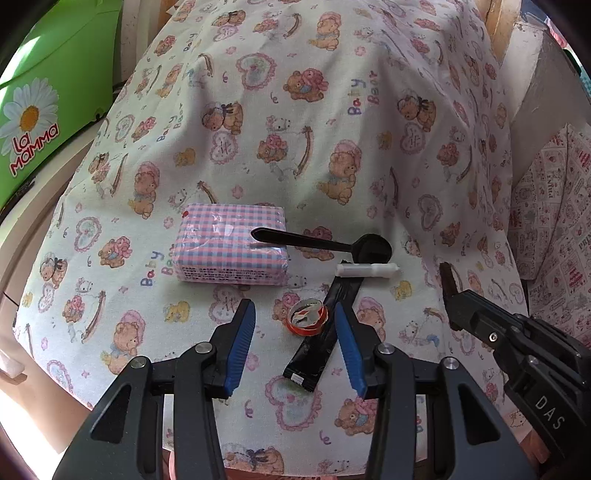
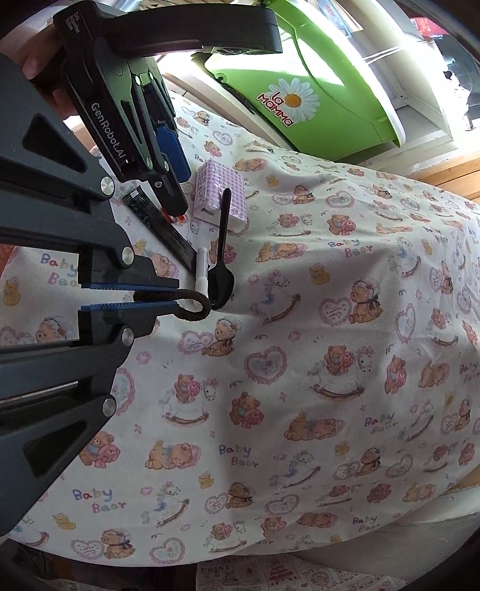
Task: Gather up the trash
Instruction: 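Close the right tool on the black scissors while the left tool grasps the small red item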
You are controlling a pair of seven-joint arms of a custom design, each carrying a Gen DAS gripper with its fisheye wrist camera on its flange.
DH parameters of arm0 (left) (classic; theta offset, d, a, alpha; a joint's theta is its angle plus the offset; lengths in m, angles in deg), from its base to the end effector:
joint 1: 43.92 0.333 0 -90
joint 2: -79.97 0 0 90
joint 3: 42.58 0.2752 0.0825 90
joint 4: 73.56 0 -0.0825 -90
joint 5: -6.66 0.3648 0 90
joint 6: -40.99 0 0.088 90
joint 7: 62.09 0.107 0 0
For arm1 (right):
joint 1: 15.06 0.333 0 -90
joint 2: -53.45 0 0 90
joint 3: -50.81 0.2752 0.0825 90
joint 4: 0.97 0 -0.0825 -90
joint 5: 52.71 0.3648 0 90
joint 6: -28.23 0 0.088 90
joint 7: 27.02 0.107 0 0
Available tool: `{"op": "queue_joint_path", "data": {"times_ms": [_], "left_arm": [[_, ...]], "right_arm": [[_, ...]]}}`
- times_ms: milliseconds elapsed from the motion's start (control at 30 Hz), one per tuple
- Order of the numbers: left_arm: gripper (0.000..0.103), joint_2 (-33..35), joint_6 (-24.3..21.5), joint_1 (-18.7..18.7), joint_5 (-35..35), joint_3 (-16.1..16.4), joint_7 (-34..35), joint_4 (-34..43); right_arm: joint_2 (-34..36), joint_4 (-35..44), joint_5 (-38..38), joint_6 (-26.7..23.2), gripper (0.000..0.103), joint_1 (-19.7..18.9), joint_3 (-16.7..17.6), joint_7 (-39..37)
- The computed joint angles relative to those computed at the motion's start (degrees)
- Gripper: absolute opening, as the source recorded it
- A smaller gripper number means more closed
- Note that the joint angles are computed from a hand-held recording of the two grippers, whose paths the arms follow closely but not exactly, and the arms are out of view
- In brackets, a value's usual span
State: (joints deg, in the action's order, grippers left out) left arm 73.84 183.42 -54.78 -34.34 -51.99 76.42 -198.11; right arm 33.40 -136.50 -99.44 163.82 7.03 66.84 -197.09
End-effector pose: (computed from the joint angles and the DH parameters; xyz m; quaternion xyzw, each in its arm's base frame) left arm 0.5036 -0.1845 0.4507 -0.3913 0.8612 -0.3224 0.0359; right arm 0.3727 0.2875 0.4649 -0.4423 0.8071 -0.2761 0.2769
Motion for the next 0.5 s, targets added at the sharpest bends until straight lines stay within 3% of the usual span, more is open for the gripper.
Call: {"op": "queue_joint_path", "data": {"times_ms": [100,133,333,500], "left_arm": [[0.032,0.5,0.49,-0.14,1.97,-0.5,-1.3,-0.21],[0.017,0.57,0.59,-0.17,2.59,-0.6,-1.68,-0.28],[0.01,-0.66,4.31,-1.1,1.32,-0.74,-0.42,-2.02],[0.01,-2.09,3.62,-1.11,-0.44,0.27,-0.62,-2.37]], "right_arm": [[-0.14,-0.01,0.1,-0.01,0.006,0.11,0.06,-0.09],[-0.13,-0.01,0.17,-0.05,0.006,0.15,0.05,-0.2],[0.07,0.08,0.39,-0.18,0.006,0.23,0.03,-0.59],[0.33,0.37,0.26,-0.41,0.006,0.42,0.11,-1.35]]}}
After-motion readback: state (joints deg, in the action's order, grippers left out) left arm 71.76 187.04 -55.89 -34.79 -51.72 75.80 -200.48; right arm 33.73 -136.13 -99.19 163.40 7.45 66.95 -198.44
